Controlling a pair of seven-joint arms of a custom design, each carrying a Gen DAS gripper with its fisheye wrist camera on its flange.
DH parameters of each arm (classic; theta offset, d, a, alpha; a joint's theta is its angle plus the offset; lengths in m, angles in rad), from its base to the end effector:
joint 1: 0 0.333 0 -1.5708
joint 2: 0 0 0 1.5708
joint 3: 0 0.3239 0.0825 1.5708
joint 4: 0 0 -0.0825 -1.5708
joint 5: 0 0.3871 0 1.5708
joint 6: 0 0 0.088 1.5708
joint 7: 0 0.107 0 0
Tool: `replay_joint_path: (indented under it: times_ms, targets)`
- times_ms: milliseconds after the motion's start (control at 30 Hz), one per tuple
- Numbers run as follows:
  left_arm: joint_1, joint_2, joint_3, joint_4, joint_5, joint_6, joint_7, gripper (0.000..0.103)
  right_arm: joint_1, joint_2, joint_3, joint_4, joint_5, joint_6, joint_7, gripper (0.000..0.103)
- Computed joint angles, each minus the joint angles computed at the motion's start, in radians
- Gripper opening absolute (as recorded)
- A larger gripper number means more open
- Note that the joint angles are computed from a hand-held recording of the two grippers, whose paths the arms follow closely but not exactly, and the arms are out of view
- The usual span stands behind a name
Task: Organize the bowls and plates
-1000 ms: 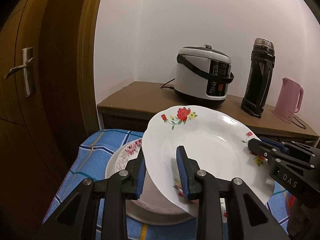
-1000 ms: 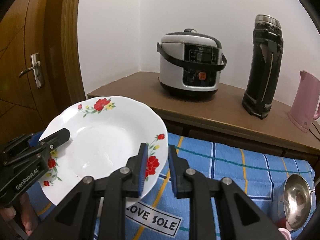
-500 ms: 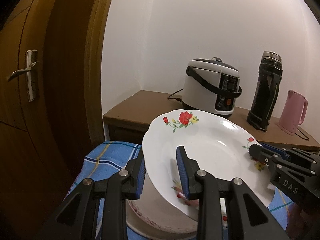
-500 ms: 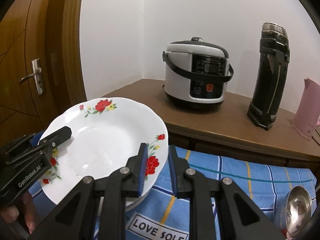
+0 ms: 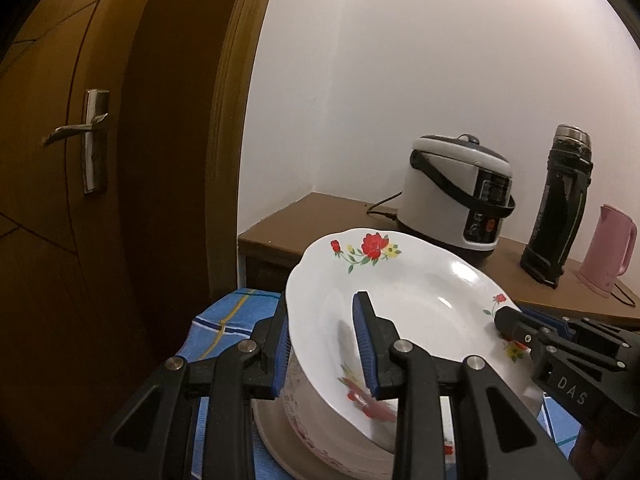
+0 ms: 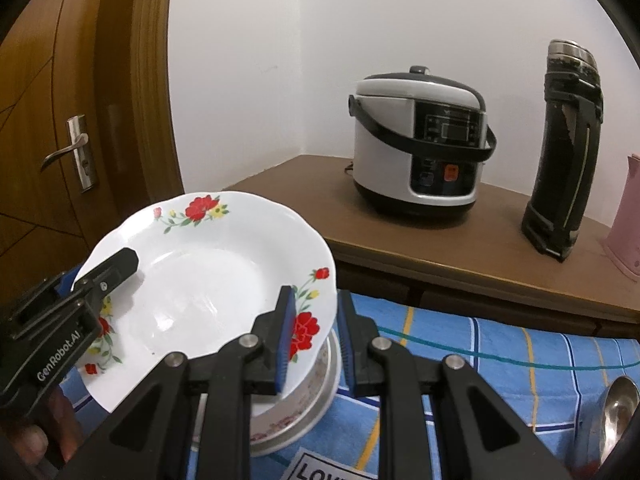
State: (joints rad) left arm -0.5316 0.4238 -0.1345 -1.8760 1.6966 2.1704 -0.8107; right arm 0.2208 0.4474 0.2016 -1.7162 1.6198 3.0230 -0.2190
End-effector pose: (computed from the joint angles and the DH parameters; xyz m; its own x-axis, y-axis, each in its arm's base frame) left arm 0.5421 -0.3688 0.3131 0.4050 -0.9019 0.1501 -0.2576 -0.2700 -0.9278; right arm 0.6526 0.1931 0.3720 0.5597 -0.8287 -0.0075 -0.4437 -0.2920 -0.8473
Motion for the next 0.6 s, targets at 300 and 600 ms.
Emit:
replay_joint_path:
  times_ms: [300,600]
  targets:
    - [0.006,0.013,0.005,0.017,-0.042,0.015,0.033,0.032,0.001,0.018,0.005,0.016,-0.052,0.002,0.038,0.021]
    - [-0.003,0.03,0.011,0.035,-0.064,-0.001,0.066,0.032,-0.015,0.028,0.027,0.023,-0.054,0.014,0.029,0.021]
